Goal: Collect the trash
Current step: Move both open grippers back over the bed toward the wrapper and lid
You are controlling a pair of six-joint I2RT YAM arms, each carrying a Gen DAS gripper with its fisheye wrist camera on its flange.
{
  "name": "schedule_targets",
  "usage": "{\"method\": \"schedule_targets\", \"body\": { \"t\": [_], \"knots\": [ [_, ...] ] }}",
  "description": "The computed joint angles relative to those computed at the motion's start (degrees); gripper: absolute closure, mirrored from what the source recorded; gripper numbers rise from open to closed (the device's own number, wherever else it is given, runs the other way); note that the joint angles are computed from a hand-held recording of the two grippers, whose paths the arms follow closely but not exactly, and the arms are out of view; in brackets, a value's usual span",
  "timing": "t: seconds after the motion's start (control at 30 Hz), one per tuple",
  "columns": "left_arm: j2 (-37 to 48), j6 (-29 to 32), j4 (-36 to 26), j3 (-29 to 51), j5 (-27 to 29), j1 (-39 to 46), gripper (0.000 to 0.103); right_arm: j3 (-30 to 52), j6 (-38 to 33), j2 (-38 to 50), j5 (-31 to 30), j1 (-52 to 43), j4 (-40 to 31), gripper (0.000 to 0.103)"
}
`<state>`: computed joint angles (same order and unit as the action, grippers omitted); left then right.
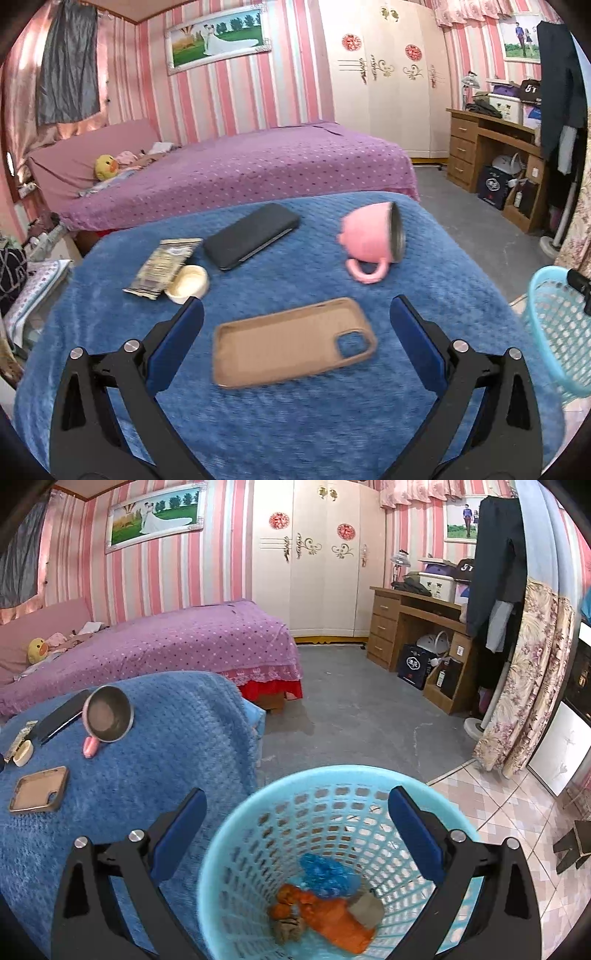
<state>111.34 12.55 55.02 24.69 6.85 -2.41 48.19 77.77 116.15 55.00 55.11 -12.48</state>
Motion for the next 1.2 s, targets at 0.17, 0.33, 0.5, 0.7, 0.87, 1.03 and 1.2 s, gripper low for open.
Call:
{"method": "schedule_targets", "body": {
  "t": [0.17, 0.33, 0.5, 0.7, 0.87, 1.03, 1.2],
  "knots": [
    [1.51, 3.18, -1.19, 2.26, 1.93, 4.46, 0.006, 4.26, 0.35, 2.36, 0.27, 0.30, -1.04, 0.007],
    [2.04, 4.94, -5.43, 5.44, 5.78, 9.95, 0.006, 8.74, 0.76, 5.17, -0.04, 0.97, -2.26, 0.007],
    [3.13, 5.40, -10.06, 9.76, 8.75, 15.03, 0.006, 15.87, -0.28, 9.13, 0.30, 1.77, -7.78, 0.007],
    [4.91, 5.31, -17.74, 16.74, 11.30, 20.86, 0.006, 25.18, -1.46, 14.25, -0.02, 2.86, -14.00, 0.007],
    [6.46, 5.80, -19.28, 20.66, 10.83, 24.15, 0.006, 30.99, -4.35, 17.08, -0.13, 3.72, -14.61, 0.007],
    [9.17, 4.85, -23.20, 26.33, 11.74, 27.63, 0.006, 37.35, -5.79, 20.41, 0.68, 5.01, -16.54, 0.007],
    [11.22, 4.72, -26.12, 30.85, 10.87, 29.62, 0.006, 43.01, -7.68, 22.65, 0.74, 5.66, -17.70, 0.007]
  ]
}}
